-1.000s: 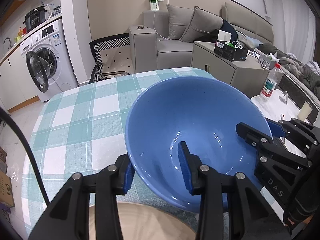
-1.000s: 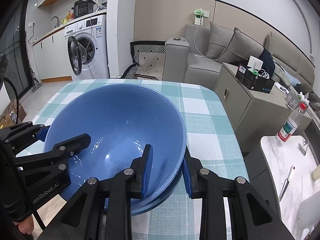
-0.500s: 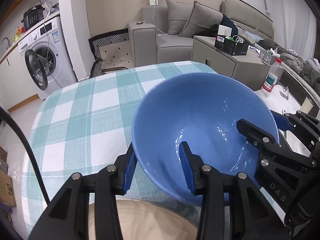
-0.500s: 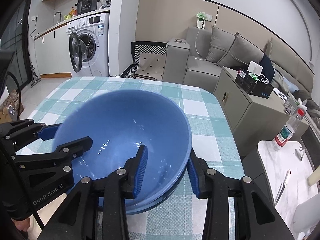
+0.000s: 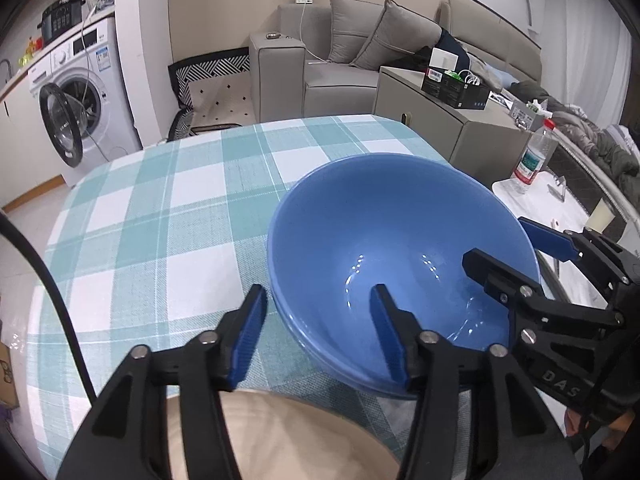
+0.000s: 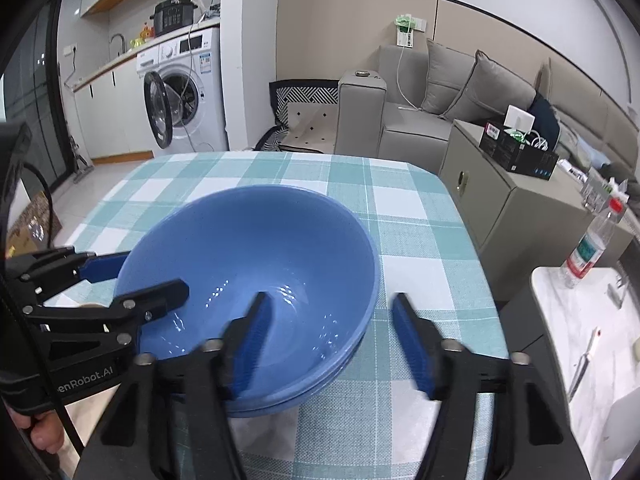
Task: Organize plates and bowls
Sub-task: 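Open both tools to release the nested bowls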
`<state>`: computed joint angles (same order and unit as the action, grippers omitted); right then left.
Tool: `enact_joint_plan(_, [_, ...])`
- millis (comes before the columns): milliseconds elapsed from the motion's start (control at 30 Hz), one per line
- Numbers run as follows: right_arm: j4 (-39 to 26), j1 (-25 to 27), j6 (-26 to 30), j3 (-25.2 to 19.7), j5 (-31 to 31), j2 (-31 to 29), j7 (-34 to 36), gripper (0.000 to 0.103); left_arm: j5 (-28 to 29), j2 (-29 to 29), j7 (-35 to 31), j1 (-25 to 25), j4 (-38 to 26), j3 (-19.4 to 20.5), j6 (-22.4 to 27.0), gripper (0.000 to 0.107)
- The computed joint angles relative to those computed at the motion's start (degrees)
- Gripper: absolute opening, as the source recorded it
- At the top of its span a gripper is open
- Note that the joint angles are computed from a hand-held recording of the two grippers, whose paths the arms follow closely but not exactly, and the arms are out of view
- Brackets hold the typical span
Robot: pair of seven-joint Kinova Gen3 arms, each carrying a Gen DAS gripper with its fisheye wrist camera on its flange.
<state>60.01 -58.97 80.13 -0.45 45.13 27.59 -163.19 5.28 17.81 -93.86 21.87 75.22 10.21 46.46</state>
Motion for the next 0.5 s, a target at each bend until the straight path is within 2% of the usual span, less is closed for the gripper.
enact_joint_plan(33, [1.23, -0.18, -0.68, 0.19, 0.43, -0.74, -1.31, 0.081, 0.82, -0.12, -0.36, -0.54, 0.16, 0.21, -0.12, 0.061])
enact_joint_plan(67, [2.16, -0.34, -1.18, 0.21, 0.87, -1.25, -2.54, 0.083, 1.48, -0.30, -0.64, -1.02, 0.29, 0.30, -0.20, 0.061])
enact_joint_plan(233, [6.27, 0.65, -3.29, -0.98, 1.78, -4.48, -6.99, 0.091, 5.49, -1.89, -3.02, -3.69, 2.09, 0.99, -1.98, 0.076])
enact_joint_plan(367, [10.97, 2.35, -6.98, -2.86, 2.14, -7.66, -10.81, 0.100, 9.32, -2.97, -6.04, -5.89, 3.53, 1.55, -3.06, 0.082])
enact_joint_plan(467, [12.15, 3.39, -7.72, -4.17, 1.83, -8.26, -11.13, 0.102, 10.64, -2.99, -6.85, -6.49, 3.56, 1.36, -2.88, 0.086])
enact_joint_plan(500, [12.43, 3.67, -7.98, -4.47, 1.61, -8.32, -11.26, 0.102, 11.06, -2.98, -6.92, -6.66, 3.59, 1.31, -2.83, 0.097])
